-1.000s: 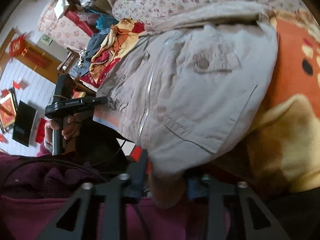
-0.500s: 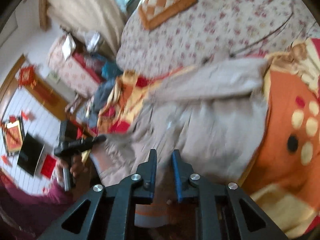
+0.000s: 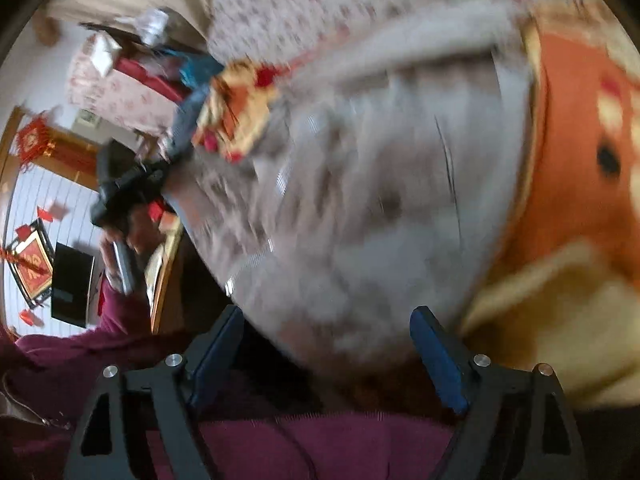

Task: Fold large clothes
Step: 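Lift the hem with both tools and fold it over toward the collar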

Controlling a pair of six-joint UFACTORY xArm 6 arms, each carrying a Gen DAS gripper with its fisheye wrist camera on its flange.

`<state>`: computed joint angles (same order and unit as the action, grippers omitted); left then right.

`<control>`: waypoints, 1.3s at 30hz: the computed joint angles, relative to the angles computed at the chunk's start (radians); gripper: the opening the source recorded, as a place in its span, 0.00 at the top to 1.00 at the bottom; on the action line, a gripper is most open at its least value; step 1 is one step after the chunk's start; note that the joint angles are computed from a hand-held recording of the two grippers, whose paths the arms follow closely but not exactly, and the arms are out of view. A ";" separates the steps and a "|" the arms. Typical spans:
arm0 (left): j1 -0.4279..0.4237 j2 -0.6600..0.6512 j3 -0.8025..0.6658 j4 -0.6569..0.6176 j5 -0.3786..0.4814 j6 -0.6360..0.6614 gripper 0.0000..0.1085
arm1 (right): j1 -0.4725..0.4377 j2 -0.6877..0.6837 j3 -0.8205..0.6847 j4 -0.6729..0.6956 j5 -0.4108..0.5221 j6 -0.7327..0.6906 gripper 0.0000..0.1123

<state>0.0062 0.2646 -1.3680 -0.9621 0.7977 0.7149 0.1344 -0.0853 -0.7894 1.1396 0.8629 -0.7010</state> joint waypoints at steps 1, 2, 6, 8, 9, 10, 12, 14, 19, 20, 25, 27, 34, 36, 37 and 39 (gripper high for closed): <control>0.002 -0.004 0.010 0.004 -0.006 -0.003 0.86 | 0.005 0.007 0.014 -0.012 -0.004 0.013 0.25; 0.004 -0.007 0.016 0.006 -0.009 -0.005 0.86 | 0.018 0.023 0.016 -0.032 -0.021 0.033 0.25; 0.009 -0.020 0.043 0.017 -0.020 -0.018 0.86 | 0.059 0.139 -0.032 -0.005 -0.046 0.002 0.25; 0.009 -0.032 0.061 0.021 -0.027 -0.020 0.86 | 0.072 0.200 -0.068 0.051 -0.036 -0.029 0.25; 0.008 -0.037 0.069 0.025 -0.033 -0.019 0.86 | 0.074 0.220 -0.089 0.059 -0.023 -0.030 0.25; 0.007 -0.042 0.078 0.030 -0.041 -0.020 0.86 | 0.078 0.236 -0.103 0.078 -0.010 -0.049 0.25; 0.009 -0.046 0.088 0.037 -0.050 -0.023 0.86 | 0.090 0.252 -0.120 0.099 0.023 -0.079 0.32; 0.012 -0.046 0.093 0.042 -0.053 -0.030 0.86 | 0.104 0.251 -0.124 0.096 0.020 -0.098 0.57; 0.021 -0.035 0.076 0.039 -0.033 -0.041 0.86 | 0.095 0.160 -0.093 0.138 -0.002 -0.142 0.84; 0.022 -0.035 0.072 0.034 -0.028 -0.038 0.86 | 0.088 0.121 -0.073 0.145 0.000 -0.168 0.84; 0.022 -0.026 0.022 0.001 -0.018 -0.021 0.86 | 0.063 0.010 -0.070 0.190 -0.014 -0.217 0.85; 0.021 -0.012 -0.015 -0.011 -0.014 -0.022 0.86 | 0.023 -0.008 -0.085 0.246 0.015 -0.247 0.85; 0.008 0.053 -0.158 -0.030 -0.020 -0.029 0.86 | -0.054 0.001 -0.171 0.389 -0.026 -0.309 0.85; -0.002 0.089 -0.221 -0.019 -0.034 -0.043 0.86 | -0.058 0.033 -0.221 0.414 -0.067 -0.311 0.85; -0.011 0.122 -0.275 -0.003 -0.043 -0.062 0.86 | -0.059 0.053 -0.249 0.422 -0.080 -0.307 0.85; -0.021 0.173 -0.356 0.023 -0.045 -0.095 0.86 | -0.060 0.105 -0.324 0.435 -0.128 -0.299 0.85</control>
<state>-0.0147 0.4376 -1.7239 -0.9394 0.7531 0.6199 0.0747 0.0201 -1.1137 1.5751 0.7351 -0.9999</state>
